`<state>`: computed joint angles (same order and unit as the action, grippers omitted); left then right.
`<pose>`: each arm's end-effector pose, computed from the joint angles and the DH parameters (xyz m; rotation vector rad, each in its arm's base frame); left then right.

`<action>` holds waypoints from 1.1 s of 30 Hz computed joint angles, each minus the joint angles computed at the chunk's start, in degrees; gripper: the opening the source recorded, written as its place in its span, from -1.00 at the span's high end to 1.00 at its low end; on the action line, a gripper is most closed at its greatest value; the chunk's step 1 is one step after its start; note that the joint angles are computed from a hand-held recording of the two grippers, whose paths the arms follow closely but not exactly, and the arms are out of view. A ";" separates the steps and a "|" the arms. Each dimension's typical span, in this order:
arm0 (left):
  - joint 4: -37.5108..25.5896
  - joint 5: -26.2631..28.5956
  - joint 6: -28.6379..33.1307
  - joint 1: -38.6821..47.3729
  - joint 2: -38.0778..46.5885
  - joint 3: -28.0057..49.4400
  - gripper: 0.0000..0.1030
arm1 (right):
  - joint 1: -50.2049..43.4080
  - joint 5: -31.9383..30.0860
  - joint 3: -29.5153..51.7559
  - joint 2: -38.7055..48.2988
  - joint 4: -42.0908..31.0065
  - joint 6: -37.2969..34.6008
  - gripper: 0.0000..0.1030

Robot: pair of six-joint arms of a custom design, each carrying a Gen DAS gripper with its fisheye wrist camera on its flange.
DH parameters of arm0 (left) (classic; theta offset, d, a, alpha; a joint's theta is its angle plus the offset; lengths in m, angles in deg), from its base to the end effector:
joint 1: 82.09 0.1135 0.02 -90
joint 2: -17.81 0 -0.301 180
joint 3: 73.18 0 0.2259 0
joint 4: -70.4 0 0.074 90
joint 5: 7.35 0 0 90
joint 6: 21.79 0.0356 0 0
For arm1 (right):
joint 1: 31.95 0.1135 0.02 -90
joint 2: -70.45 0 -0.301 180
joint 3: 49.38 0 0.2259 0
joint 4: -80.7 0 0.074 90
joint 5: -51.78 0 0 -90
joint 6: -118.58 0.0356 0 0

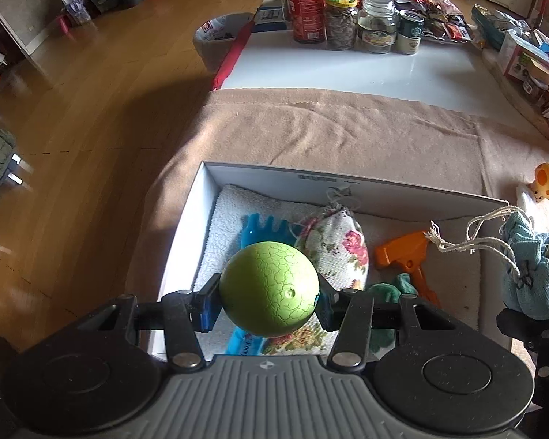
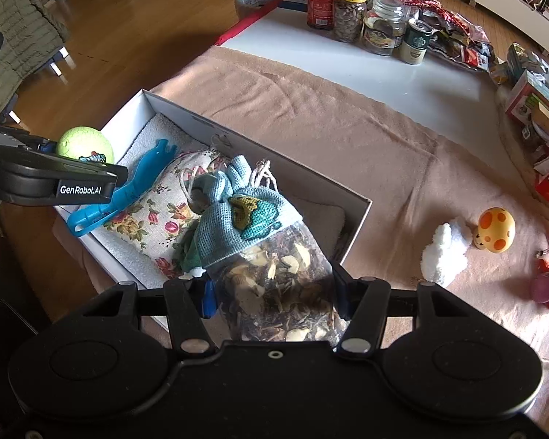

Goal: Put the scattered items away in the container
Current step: 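Carry the green ball and seed bag over the white box with both tools, then open the left tool to drop the ball while the right tool releases the seed bag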

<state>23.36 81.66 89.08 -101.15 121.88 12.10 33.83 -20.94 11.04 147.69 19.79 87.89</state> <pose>0.3328 -0.1143 0.2327 0.9240 2.5581 0.0327 0.0887 0.1714 0.2362 -0.1114 2.7739 0.0703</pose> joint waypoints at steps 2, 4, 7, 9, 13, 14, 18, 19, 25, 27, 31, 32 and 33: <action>-0.13 -0.26 0.84 0.72 1.28 1.19 0.01 | -1.18 -1.11 -0.30 0.94 1.65 -0.82 -0.08; -0.38 -0.82 1.55 1.18 2.61 2.29 0.01 | -2.38 -2.29 -0.83 1.72 3.23 -1.32 -0.09; -1.17 -0.94 2.02 1.77 4.64 3.62 0.01 | -3.77 -3.62 -1.29 3.21 5.19 -1.70 -0.09; -1.37 -1.28 2.14 1.90 5.87 4.16 0.01 | -4.07 -3.97 -1.44 4.17 5.96 -1.79 -0.09; -2.91 -1.25 2.90 1.84 8.36 5.28 0.01 | -4.66 -4.82 -1.91 5.09 6.99 -1.63 -0.09; -3.20 -1.32 3.31 1.68 8.78 5.28 0.01 | -4.87 -5.02 -2.13 5.10 7.21 -1.45 -0.09; -3.75 -1.99 4.71 0.76 9.84 4.72 0.01 | -5.62 -5.92 -3.10 5.04 7.86 -0.94 -0.09; -3.69 -2.07 4.88 0.60 9.96 4.55 0.00 | -5.73 -6.04 -3.31 4.98 7.87 -0.84 -0.09; -3.37 -3.29 5.42 -0.11 9.86 3.97 -0.13 | -6.62 -8.06 -4.57 4.29 9.30 -1.46 -0.13; -3.18 -3.59 5.34 -0.26 9.36 3.82 -0.35 | -6.60 -8.54 -4.74 4.23 9.59 -1.12 -0.15; -3.74 -3.91 6.05 -0.43 8.36 3.64 -0.42 | -5.68 -8.10 -5.08 3.56 9.72 -0.31 -0.15; -3.67 -3.95 6.20 -0.45 8.03 3.42 -0.45 | -5.46 -7.87 -5.19 3.11 9.78 -0.11 -0.15; -3.63 -4.07 6.42 -0.53 7.72 3.20 -0.45 | -5.37 -7.63 -5.17 2.64 9.74 -0.07 -0.15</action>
<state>19.73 77.59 95.49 -101.68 129.59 15.30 28.46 -28.58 5.86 150.33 29.54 87.83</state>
